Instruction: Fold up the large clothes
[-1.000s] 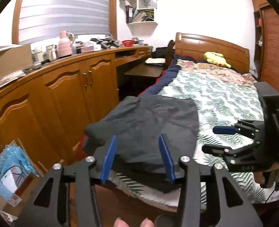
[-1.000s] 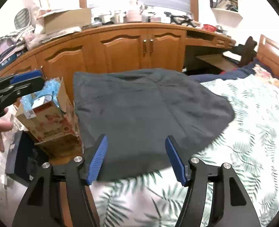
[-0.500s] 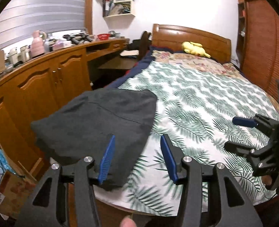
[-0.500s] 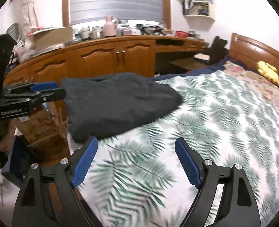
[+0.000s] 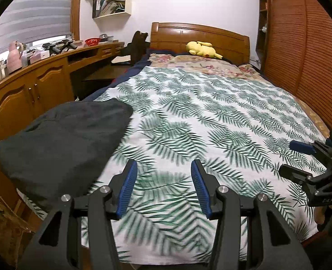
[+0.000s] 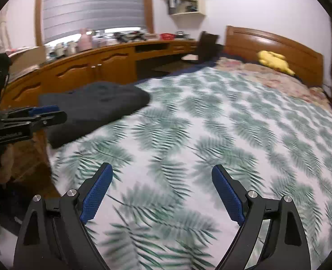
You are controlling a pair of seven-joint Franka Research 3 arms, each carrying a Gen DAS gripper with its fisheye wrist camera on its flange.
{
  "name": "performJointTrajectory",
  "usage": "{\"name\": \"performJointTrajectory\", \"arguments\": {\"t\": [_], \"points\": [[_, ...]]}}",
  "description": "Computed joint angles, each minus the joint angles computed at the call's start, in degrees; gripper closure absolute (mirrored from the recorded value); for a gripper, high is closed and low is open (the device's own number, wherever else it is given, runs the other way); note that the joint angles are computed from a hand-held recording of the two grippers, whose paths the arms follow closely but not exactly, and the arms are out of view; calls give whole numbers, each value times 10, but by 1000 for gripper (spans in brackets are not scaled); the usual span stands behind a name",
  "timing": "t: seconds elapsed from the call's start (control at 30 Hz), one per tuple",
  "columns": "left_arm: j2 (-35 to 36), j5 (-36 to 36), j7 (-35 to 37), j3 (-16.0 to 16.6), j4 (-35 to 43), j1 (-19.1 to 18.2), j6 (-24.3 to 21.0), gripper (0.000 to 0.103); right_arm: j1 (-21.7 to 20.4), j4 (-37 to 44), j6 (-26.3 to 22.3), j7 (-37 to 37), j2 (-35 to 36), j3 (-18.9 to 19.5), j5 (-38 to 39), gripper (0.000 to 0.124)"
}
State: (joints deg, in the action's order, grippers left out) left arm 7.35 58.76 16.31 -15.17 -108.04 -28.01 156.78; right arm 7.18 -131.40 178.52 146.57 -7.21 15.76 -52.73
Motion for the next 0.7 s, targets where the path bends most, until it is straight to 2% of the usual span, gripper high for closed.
{"name": "performJointTrajectory", "arguments": {"t": [0.1,0.2,0.23,0.4,0.53,0.63,0.7], "points": [[21,-7,4,-7,23,-12,1,54,-26,-44,11,27,-44,5,-6,33],[39,-28,31,-11,44,-30,-10,54,-84,-94,20,66,-107,41,-14,33],[42,-29,34,-10,48,-37,-13,54,-89,-110,21,65,-128,43,-6,33],[49,-32,37,-9,61,-64,-15,54,-79,-184,2,40,-226,22,50,33],[54,-35,36,-11,71,-81,-4,54,-52,-237,-28,14,-305,-3,98,33],[55,-31,42,-12,85,-96,-18,54,-16,-268,-54,-16,-356,-32,137,33],[53,-27,43,-14,92,-104,-21,54,-11,-282,-76,-29,-391,-31,155,32]]}}
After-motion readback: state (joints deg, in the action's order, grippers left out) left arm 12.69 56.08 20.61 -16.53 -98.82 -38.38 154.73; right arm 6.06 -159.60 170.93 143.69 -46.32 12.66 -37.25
